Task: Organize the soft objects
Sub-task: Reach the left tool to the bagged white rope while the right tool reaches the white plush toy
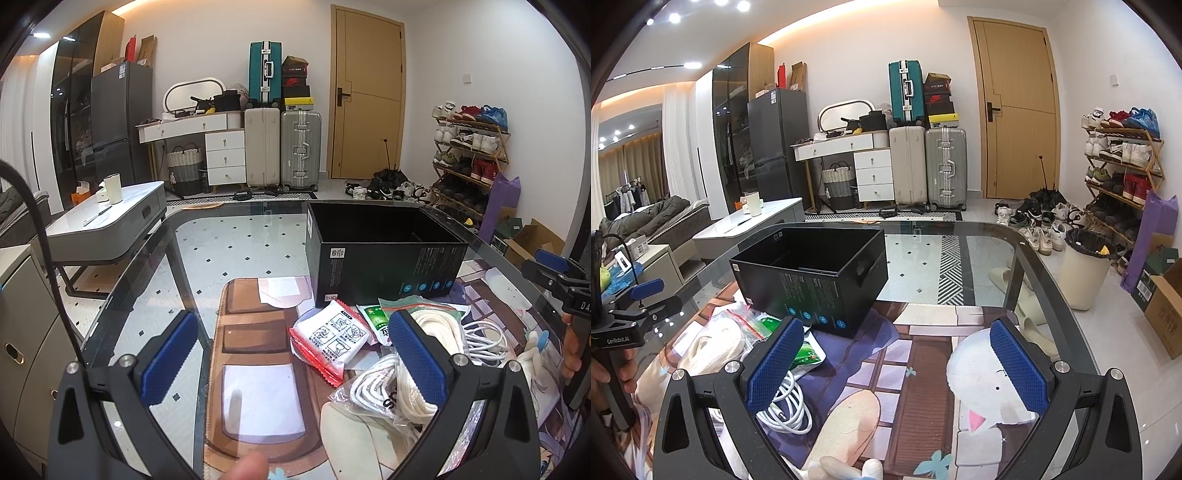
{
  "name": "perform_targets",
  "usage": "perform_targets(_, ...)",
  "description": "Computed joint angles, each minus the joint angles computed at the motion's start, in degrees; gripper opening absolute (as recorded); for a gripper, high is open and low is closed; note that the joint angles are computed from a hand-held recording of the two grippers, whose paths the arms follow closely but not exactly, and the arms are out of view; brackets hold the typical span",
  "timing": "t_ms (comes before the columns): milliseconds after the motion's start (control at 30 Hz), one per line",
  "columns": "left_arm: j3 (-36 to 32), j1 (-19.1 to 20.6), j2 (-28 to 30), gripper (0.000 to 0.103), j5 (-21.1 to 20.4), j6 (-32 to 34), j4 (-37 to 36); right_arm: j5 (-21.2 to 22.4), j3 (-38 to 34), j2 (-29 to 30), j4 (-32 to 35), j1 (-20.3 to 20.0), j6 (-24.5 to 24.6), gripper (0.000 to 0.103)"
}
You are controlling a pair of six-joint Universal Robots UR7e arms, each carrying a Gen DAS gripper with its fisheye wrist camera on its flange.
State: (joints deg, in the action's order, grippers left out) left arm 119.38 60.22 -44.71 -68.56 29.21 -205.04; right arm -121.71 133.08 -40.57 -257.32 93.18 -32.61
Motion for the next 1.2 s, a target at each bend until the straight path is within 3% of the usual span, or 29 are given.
perform_targets(300,0.4,-0.6,-0.7,0.103,-0.5,0.2,2.1,3.3,1.1,-1.3,3.2,-0.8,4.2,0.103)
perform_targets(467,0.8,-1.4,-1.9,0.103,0.0,-0.3,4.0,0.6,0.6,-0.6,0.8,1.8,1.1,0.103)
perform_targets(833,2.3,-2.6,-3.3,0.103,-1.1,0.3,7.9,-5.2,1.0,-2.6,6.2,7.1,0.5,0.103)
perform_targets(1200,2.4,-2.9,-4.3,0.103,-2.1,1.2,15.1,-7.9,3.2,-6.1,18.0,7.4,3.0,0.103)
